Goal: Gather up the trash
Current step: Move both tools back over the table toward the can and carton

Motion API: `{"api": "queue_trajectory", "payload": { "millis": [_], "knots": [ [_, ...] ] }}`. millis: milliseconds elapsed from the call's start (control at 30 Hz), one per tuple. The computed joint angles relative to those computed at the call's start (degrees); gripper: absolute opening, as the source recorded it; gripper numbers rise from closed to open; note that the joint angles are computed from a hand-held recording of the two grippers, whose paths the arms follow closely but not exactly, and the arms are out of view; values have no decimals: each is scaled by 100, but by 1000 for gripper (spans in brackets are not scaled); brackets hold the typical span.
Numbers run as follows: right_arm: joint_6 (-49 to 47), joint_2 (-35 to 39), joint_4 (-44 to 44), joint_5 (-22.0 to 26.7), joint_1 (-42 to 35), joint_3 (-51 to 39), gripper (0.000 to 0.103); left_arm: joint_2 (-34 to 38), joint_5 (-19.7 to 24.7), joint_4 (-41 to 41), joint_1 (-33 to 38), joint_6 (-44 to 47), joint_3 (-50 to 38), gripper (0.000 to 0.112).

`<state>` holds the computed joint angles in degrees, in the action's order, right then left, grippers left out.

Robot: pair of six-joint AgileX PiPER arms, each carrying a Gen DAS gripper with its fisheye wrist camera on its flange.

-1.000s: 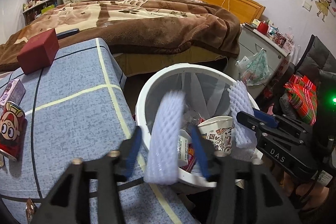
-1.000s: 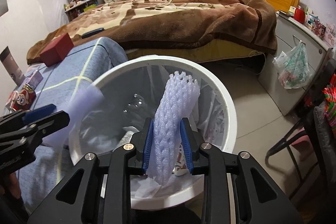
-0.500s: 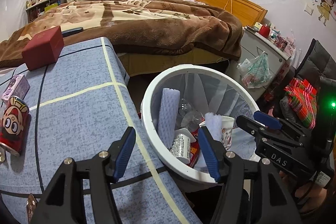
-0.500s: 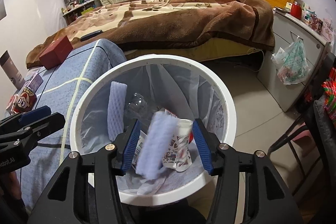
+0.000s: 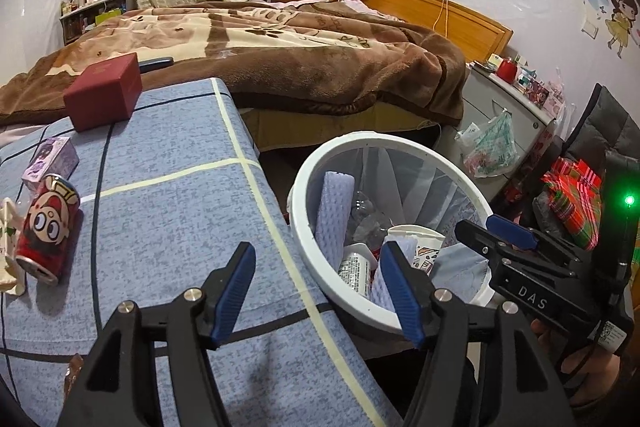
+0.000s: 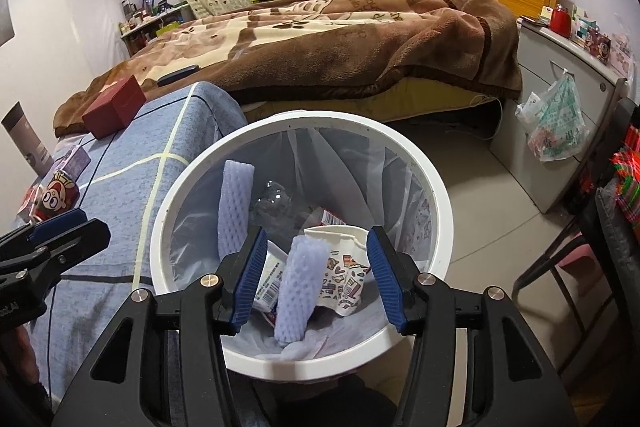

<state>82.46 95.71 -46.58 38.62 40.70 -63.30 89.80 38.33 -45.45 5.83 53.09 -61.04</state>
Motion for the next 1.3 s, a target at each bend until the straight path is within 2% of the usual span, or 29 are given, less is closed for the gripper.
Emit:
{"api": "queue_trajectory", "payload": {
  "millis": [200, 800, 1000, 1300],
  "knots": [
    [175, 17, -130, 87, 153, -62, 54, -264, -16, -156, 272, 268, 198, 67],
    [267, 341, -302, 158, 633, -625, 54, -497, 342, -587, 1551, 995, 343, 68],
    [108, 591, -245, 119, 764, -968, 54, -416, 531, -722, 2127, 1215, 250, 68],
    [-462, 1160, 77, 90, 952, -1796, 54, 73, 652, -773, 3091, 1348, -188, 68]
  ]
}}
